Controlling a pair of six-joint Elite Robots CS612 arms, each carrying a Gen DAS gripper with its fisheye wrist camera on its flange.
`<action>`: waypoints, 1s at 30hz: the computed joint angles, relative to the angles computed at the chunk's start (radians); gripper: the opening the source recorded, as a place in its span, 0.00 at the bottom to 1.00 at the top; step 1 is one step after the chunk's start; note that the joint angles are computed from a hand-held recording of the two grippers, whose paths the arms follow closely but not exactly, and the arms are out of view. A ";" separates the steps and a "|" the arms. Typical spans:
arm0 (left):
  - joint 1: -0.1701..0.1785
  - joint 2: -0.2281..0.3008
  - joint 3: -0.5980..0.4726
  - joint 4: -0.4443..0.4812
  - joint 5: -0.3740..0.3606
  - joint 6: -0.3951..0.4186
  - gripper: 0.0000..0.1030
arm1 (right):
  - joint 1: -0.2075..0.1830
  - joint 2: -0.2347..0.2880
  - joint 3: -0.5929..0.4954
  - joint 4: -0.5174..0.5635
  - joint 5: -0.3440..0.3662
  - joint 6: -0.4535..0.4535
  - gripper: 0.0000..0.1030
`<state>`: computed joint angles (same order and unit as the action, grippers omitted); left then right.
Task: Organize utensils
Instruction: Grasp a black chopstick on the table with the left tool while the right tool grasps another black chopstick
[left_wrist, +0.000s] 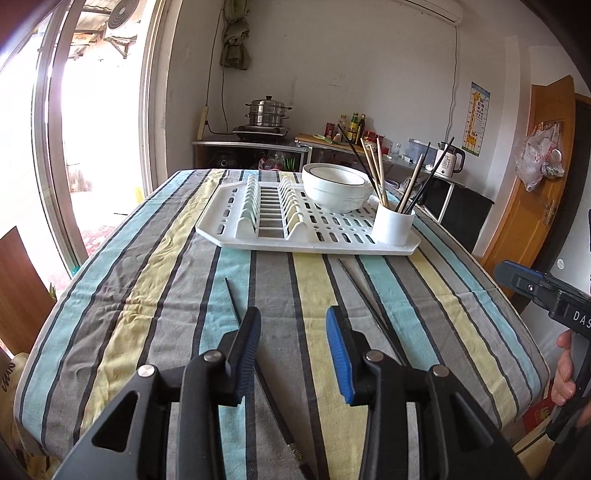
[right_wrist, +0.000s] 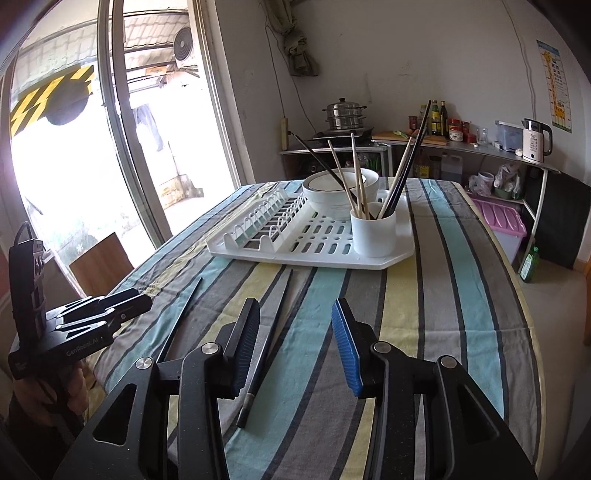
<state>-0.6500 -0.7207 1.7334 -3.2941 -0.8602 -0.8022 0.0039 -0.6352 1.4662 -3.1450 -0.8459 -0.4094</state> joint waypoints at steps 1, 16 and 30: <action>0.001 0.000 0.002 0.004 0.000 -0.006 0.37 | 0.002 0.001 0.000 0.004 -0.002 -0.004 0.40; 0.073 0.011 -0.048 0.180 -0.112 -0.101 0.37 | 0.061 0.041 -0.111 0.175 -0.084 -0.083 0.40; 0.136 0.044 -0.119 0.266 -0.245 -0.143 0.23 | 0.141 0.153 -0.357 0.463 -0.240 -0.139 0.23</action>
